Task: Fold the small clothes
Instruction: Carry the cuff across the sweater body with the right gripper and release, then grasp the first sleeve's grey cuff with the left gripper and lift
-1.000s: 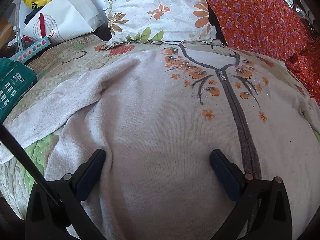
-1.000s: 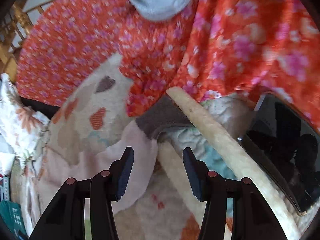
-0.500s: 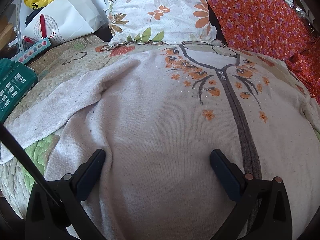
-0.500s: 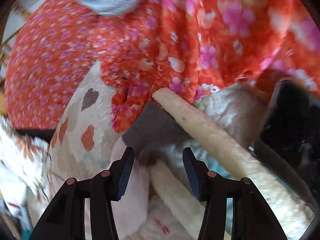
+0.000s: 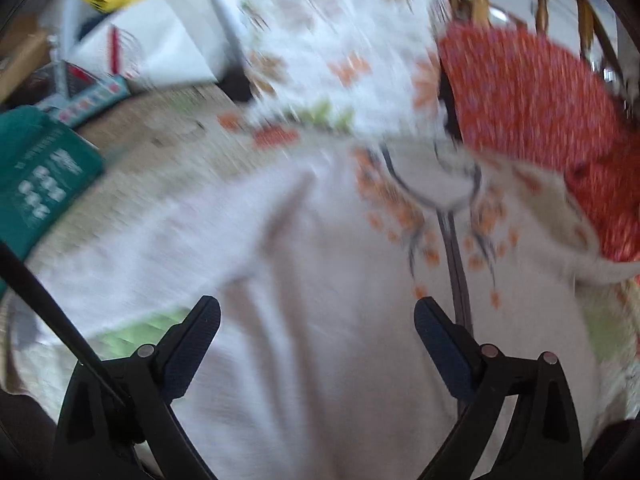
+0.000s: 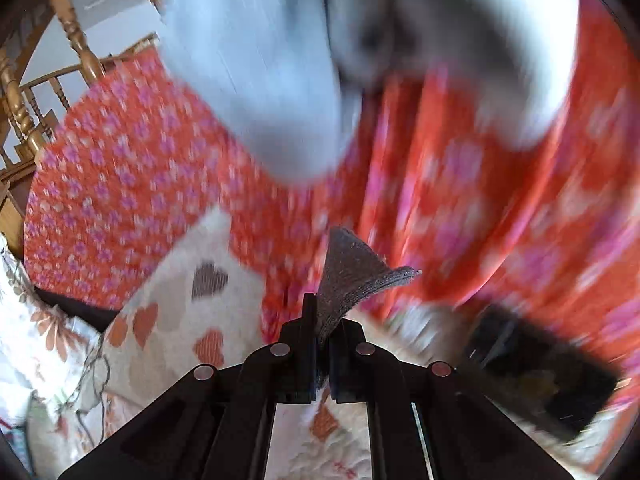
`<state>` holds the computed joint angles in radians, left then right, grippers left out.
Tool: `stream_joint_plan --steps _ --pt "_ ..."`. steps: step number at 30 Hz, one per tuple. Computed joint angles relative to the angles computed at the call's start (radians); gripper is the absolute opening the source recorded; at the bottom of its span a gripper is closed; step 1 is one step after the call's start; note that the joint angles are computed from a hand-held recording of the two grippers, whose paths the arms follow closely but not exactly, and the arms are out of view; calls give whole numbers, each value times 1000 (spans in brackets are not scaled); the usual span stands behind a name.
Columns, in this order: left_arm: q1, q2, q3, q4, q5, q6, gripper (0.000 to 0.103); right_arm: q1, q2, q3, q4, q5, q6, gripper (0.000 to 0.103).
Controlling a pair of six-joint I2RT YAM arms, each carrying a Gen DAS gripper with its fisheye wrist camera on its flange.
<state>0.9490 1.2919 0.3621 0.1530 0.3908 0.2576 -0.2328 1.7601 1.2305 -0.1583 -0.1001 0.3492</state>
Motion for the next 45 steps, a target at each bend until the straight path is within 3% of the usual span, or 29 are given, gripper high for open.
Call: stream_joint_plan --steps 3,7,12,19,24,30,32,34,36,41,45 --pt "183 -74 69 -154 118 80 98 54 -99 -9 -30 0 14 5" --pt "435 -35 181 -305 271 192 98 248 -164 -22 -54 -39 21 5" --pt "661 102 287 -387 374 282 98 639 -39 61 -61 -22 27 5" --pt "832 338 431 -401 401 359 98 1072 410 469 -172 69 -25 5" --pt "895 491 541 -423 395 360 98 1206 673 773 -318 89 -35 5" --pt "918 606 629 -445 390 323 98 1275 989 1231 -574 4 -36 12" --pt "923 634 656 -456 393 314 98 1284 958 1178 -549 -43 -44 16" --pt "924 664 683 -448 387 287 98 1282 867 1023 -454 -88 -31 39" --pt "928 696 712 -434 382 252 98 1279 776 881 -377 -95 -10 49" --pt "925 826 858 -460 351 132 98 1263 577 595 -260 -67 -20 50" --pt "904 877 910 -379 319 40 98 1238 445 405 -188 -65 -34 51"
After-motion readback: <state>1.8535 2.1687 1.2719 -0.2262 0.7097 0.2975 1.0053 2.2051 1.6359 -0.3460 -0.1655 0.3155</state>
